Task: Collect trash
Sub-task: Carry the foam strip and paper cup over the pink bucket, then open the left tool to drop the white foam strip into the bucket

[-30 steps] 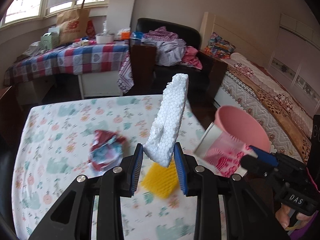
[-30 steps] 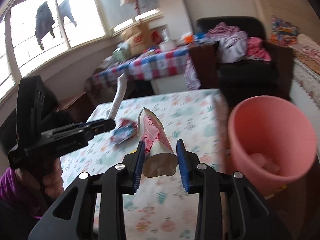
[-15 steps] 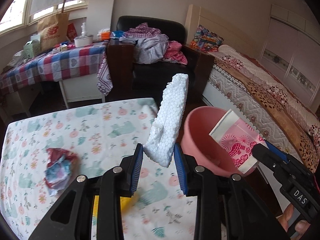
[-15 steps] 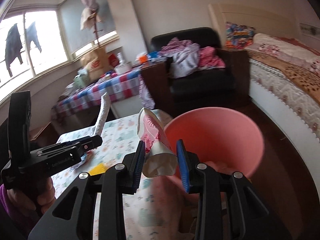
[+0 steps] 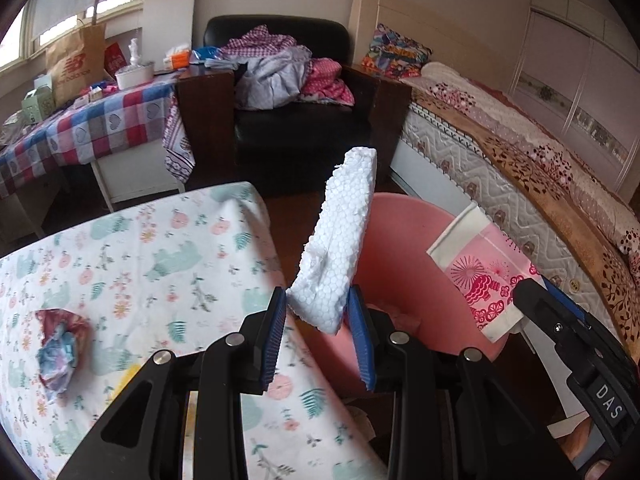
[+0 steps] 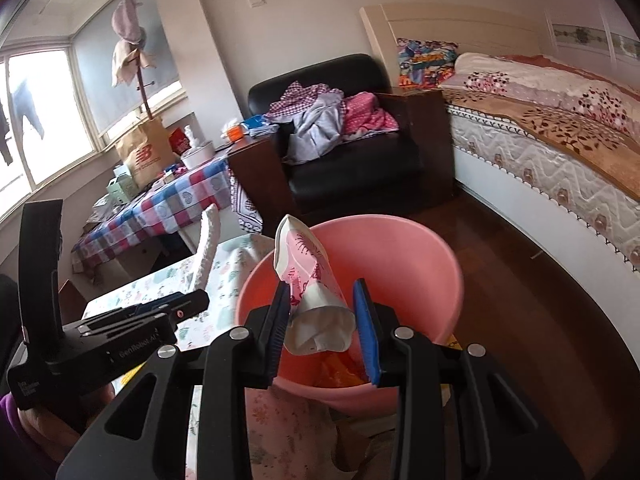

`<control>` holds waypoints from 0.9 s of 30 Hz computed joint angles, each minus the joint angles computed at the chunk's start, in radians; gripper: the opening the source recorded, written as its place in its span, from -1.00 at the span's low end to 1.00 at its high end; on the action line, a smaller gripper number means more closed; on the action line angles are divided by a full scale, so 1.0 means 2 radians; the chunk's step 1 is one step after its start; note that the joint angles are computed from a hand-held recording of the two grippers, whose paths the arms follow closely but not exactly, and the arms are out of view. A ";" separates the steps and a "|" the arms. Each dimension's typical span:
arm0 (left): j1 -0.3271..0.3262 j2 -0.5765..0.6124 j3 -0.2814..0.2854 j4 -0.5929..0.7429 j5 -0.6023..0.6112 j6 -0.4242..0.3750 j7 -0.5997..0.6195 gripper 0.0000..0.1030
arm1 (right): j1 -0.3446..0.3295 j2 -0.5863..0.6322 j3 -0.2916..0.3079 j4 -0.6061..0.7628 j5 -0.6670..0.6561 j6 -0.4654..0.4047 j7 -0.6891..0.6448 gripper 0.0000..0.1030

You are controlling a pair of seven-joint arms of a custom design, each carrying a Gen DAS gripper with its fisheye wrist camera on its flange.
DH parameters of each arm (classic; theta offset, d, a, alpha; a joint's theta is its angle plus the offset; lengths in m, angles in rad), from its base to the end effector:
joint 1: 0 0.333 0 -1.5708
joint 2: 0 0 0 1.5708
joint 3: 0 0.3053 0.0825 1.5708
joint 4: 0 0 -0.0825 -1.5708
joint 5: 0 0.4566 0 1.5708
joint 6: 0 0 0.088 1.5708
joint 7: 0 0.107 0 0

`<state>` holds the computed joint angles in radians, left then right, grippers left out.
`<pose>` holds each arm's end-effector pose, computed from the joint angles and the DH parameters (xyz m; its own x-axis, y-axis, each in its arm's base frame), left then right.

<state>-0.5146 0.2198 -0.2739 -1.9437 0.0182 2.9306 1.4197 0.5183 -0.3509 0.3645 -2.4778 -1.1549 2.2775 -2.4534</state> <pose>0.5055 -0.4970 0.4159 -0.6244 -0.7668 0.1486 -0.6243 0.3757 -0.6849 0.3474 0.3816 0.3881 -0.4149 -0.8559 -0.3086 -0.3813 0.4715 -0.7951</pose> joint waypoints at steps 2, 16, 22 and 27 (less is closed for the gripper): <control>-0.004 0.009 0.000 0.010 0.004 -0.006 -0.001 -0.40 | 0.000 -0.002 -0.002 -0.004 0.003 0.000 0.001 -0.36; -0.038 0.061 0.011 0.068 0.037 -0.041 -0.012 -0.40 | -0.010 0.011 -0.012 -0.008 0.026 -0.002 -0.014 -0.36; -0.042 0.075 0.010 0.082 0.042 -0.055 -0.006 -0.40 | -0.011 0.020 -0.018 -0.006 0.031 0.002 -0.020 -0.36; -0.050 0.085 0.014 0.089 0.050 -0.062 -0.006 -0.40 | -0.013 0.027 -0.022 -0.006 0.035 0.006 -0.025 -0.36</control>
<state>-0.6141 0.3892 -0.2469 -1.7648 0.1190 2.8072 1.4078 0.4932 -0.2968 0.3203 -2.4895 -1.0850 2.2901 -2.5033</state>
